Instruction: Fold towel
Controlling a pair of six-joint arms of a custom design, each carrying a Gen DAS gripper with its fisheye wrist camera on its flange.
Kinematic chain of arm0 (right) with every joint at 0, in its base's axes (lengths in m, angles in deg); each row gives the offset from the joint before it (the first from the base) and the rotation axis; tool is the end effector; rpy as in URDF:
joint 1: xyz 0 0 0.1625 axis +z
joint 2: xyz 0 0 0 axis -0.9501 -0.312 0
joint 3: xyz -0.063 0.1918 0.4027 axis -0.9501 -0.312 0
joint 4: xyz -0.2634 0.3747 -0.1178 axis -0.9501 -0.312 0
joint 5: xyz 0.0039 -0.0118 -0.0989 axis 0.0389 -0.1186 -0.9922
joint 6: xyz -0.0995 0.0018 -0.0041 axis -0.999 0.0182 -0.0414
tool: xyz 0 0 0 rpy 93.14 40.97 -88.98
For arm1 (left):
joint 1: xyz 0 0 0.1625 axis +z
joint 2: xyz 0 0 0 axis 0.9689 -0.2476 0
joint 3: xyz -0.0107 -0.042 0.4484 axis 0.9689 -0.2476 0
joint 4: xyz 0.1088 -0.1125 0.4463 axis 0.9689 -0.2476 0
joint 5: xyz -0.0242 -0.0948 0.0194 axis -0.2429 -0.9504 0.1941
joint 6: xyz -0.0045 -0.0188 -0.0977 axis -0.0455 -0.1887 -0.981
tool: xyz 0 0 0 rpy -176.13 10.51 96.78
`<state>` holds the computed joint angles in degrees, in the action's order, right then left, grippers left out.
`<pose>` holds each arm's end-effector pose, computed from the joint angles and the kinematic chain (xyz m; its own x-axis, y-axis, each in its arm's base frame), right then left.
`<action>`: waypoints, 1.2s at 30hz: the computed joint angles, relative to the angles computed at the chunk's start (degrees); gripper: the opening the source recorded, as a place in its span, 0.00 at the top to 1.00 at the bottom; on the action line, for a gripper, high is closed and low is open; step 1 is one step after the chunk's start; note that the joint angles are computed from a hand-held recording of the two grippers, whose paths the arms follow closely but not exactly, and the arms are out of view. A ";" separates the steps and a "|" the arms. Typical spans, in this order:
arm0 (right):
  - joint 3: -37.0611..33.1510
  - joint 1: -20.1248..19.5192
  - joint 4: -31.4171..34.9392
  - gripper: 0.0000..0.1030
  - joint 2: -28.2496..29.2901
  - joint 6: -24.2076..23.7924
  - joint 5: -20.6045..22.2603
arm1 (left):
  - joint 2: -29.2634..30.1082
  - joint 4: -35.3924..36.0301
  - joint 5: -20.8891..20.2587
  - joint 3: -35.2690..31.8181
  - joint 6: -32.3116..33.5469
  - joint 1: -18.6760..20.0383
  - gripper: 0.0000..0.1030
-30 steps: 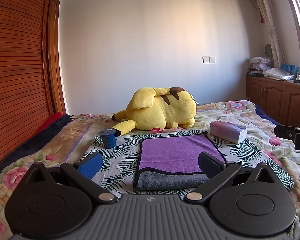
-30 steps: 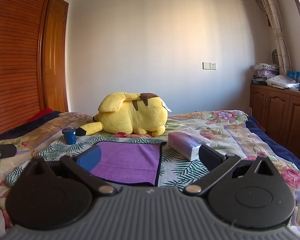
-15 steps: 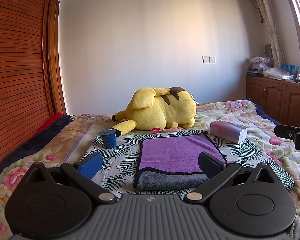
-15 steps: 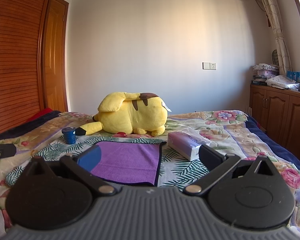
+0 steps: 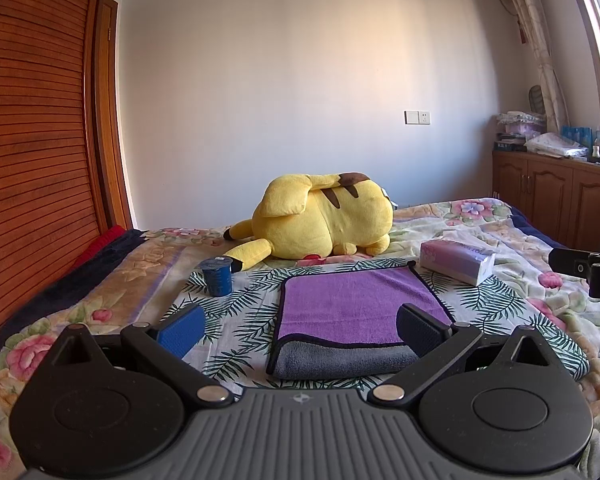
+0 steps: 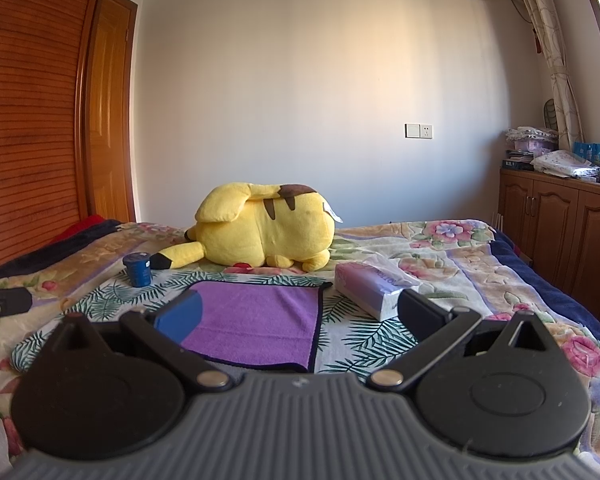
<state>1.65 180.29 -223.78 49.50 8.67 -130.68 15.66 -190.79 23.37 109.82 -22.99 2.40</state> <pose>0.3250 -0.6666 -0.0714 -0.7219 -0.1202 0.6815 -0.6895 0.2091 -0.6935 0.0472 -0.6136 0.3324 -0.6408 0.0336 -0.7670 0.7396 0.2952 -0.6049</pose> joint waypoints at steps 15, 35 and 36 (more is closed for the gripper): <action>-0.02 -0.14 -0.09 0.00 0.15 -0.17 0.10 | 0.04 -0.06 0.05 -0.02 0.10 -0.01 0.00; -0.33 0.29 2.20 0.00 -0.07 1.05 -3.20 | 0.06 3.08 2.92 -0.63 1.42 0.25 0.00; -0.28 0.28 2.20 0.00 -0.10 1.18 -3.23 | 0.11 3.64 3.43 -0.77 1.31 0.18 0.00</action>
<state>1.37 180.56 -221.58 49.40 9.84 -133.91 15.77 -187.16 26.80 109.06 -21.68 2.57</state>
